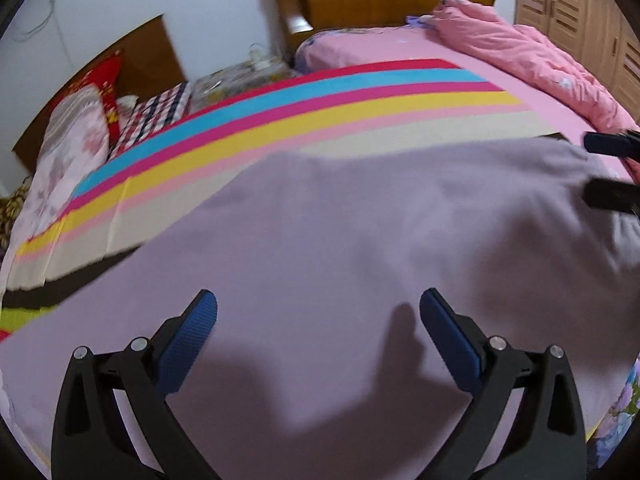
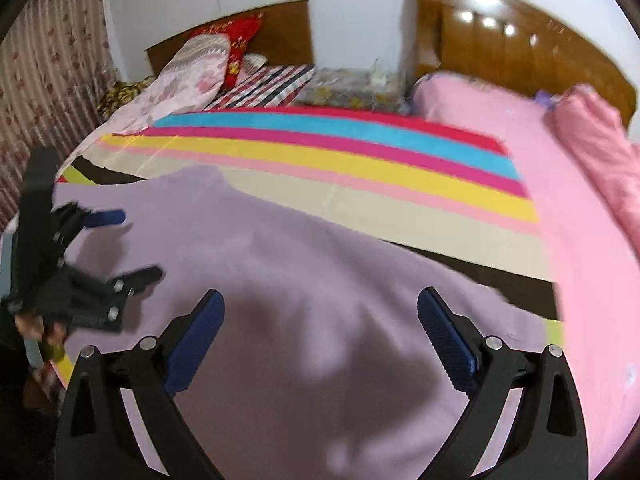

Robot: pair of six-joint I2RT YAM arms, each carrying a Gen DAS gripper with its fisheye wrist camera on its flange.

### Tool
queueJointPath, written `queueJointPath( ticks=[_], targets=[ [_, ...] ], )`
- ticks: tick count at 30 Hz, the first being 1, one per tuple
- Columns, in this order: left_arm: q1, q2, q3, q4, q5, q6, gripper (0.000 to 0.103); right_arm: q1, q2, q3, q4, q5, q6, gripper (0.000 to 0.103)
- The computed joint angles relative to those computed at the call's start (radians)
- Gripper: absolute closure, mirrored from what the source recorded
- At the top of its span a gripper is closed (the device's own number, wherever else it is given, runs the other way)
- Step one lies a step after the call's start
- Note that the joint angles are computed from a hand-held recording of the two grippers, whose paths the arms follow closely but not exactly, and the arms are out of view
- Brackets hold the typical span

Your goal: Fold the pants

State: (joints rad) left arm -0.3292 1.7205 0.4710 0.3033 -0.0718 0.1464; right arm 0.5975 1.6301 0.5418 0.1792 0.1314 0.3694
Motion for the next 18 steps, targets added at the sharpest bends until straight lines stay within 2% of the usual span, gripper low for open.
queueJointPath(
  ticks=[2,5,6,13,18],
  targets=[
    [0.027,0.008,-0.020,0.014,0.010,0.008,0.002,-0.035,0.103,0.071,-0.016,-0.046,-0.008,0.009],
    [0.062,0.015,-0.032,0.025,0.047,0.023,0.002,-0.065,0.243,0.154,-0.068,-0.029,0.012,0.009],
    [0.071,0.018,-0.033,0.029,0.059,0.027,0.001,-0.089,0.259,0.144,-0.033,-0.064,0.016,0.008],
    [0.117,0.046,-0.023,0.034,0.128,0.028,0.001,-0.148,0.260,0.046,0.189,-0.151,0.084,0.009],
    [0.117,0.044,-0.037,0.056,0.126,0.025,0.001,-0.153,0.258,0.028,0.240,-0.158,0.091,0.009]
  ],
)
